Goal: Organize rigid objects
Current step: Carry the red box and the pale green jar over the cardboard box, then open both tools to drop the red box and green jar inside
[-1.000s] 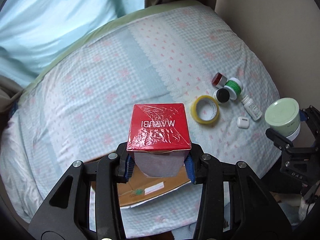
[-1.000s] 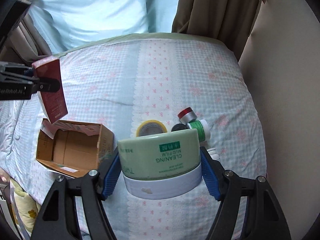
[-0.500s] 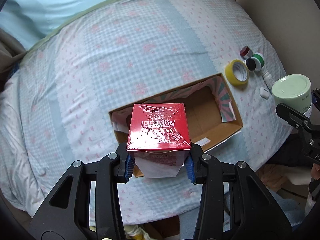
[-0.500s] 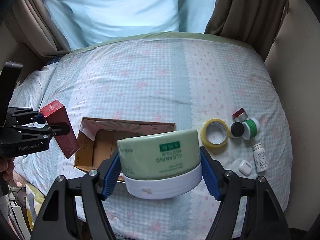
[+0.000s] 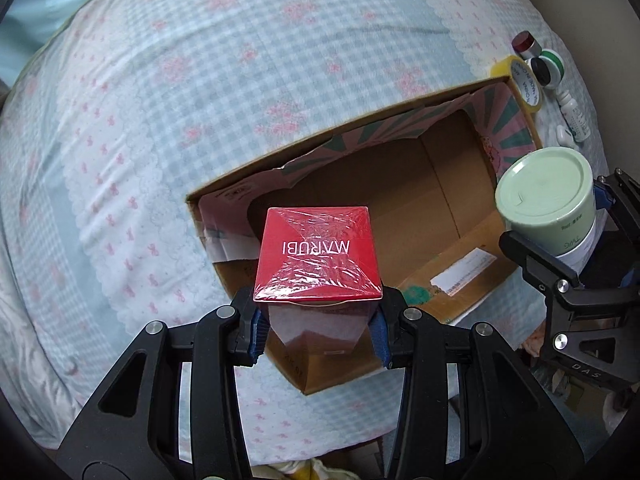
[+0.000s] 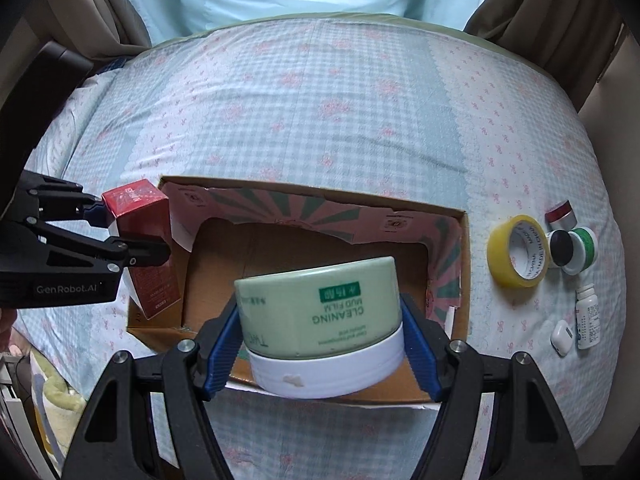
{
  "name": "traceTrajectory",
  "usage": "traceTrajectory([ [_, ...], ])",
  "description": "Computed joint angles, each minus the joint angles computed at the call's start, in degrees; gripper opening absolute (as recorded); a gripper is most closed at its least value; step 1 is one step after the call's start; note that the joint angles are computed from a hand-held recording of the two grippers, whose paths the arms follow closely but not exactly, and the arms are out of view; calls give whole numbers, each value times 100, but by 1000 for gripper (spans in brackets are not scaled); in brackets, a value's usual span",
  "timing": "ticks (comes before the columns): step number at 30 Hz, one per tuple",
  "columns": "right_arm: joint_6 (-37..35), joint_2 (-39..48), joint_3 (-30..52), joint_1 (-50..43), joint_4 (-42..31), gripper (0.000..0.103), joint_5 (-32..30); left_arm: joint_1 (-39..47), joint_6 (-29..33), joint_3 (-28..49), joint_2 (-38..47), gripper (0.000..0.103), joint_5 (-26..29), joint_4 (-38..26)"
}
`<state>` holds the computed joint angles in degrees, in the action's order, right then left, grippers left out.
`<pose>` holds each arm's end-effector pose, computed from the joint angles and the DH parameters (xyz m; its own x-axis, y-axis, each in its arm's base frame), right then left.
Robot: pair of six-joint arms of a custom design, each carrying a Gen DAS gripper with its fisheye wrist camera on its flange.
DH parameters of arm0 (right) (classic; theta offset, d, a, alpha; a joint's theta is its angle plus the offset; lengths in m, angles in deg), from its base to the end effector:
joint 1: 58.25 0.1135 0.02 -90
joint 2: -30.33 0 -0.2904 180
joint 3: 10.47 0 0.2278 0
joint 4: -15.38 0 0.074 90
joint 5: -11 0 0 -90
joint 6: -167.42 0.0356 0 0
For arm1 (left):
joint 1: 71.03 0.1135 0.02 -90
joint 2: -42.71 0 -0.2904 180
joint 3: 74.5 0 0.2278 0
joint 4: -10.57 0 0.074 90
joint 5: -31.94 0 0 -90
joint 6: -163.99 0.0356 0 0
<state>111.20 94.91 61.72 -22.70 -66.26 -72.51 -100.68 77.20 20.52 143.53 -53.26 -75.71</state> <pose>0.1254 0.0847 0.3008 -0.9573 -0.0051 -0.2891 -0.0242 0.9977 0.0627 0.2568 -0.1496 0.2663 -0.8397 0.5422 0.0316 0.5382 0.8385 -0.0855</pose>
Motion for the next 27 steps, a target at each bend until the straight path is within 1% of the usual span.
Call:
traceTrajectory([
  [4,-348,45,-698,-222,534,69,-142,-172,111,-108,450,37,-6,243],
  [7,-474,45,-1047,-315,814,69,-262,-318,197,-128,710,37,-82,357],
  [13,-745,134,-1406,-552,1260,69,-508,-514,221,-238,951,37,-240,639],
  [16,-961,320,-1472,-671,1476,70,-569,-684,254,-363,904,39,-489,891],
  [17,-1017,400,-1509,-705,1550,70,-618,-736,264,-399,859,46,-576,964],
  [18,-1084,505,-1511,-775,1558,78,-727,-757,260,-401,834,87,-622,992],
  [19,-1130,477,-1541,-809,1604,103,-777,-733,262,-378,843,101,-569,979],
  [21,-1181,278,-1570,-660,1687,103,-576,-614,232,-349,860,103,-386,1049],
  [23,-1243,207,-1471,-437,1578,103,-333,-498,266,-384,847,103,-367,1114],
  [27,-1228,239,-1296,-250,1343,103,-252,-275,345,-504,790,103,-264,1250],
])
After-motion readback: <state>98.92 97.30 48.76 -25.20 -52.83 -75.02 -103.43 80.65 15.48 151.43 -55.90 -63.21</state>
